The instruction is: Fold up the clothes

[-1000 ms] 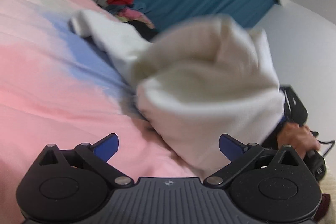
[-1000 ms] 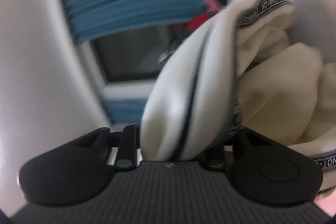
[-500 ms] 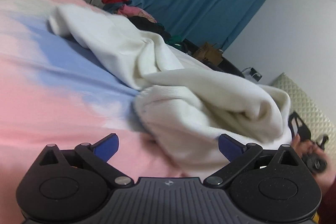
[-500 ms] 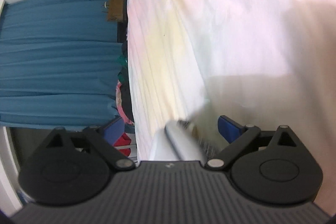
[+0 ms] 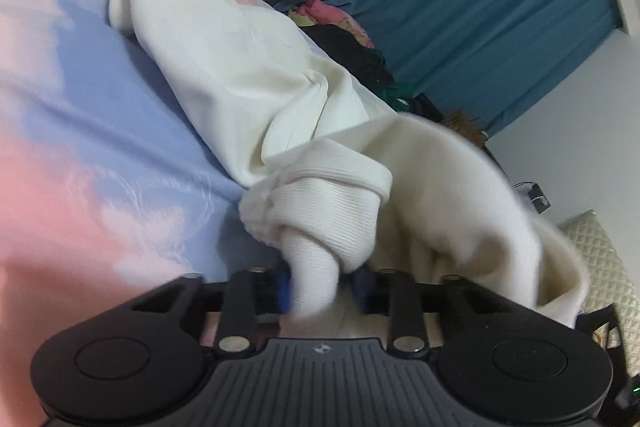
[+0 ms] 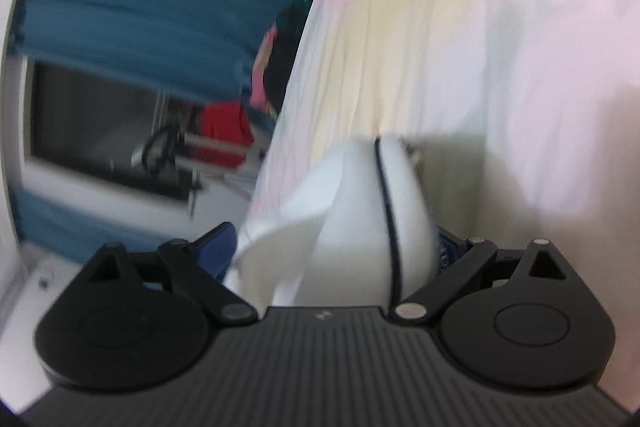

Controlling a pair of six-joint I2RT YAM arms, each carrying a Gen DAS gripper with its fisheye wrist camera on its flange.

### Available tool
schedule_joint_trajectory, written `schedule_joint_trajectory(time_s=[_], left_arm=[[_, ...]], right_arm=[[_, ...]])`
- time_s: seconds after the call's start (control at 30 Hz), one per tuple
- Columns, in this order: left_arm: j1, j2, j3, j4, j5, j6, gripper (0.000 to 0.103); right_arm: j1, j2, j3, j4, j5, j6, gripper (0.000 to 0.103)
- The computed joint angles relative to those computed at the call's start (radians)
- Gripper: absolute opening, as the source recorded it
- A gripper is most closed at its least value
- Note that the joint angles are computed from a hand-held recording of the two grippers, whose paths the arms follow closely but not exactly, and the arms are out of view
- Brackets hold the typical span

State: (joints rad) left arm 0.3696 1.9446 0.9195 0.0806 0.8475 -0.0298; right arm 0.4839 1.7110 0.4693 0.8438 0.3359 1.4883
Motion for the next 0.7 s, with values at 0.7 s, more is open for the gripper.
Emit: schedule_joint_trajectory(time_s=[0.7], left_arm=[[0.485,0.258,1.013,-0.456,-0.352,0.410,0.021]], right_arm=[[0.268,0.382,0.682,-0.110,-0.409,-0.310,0.098]])
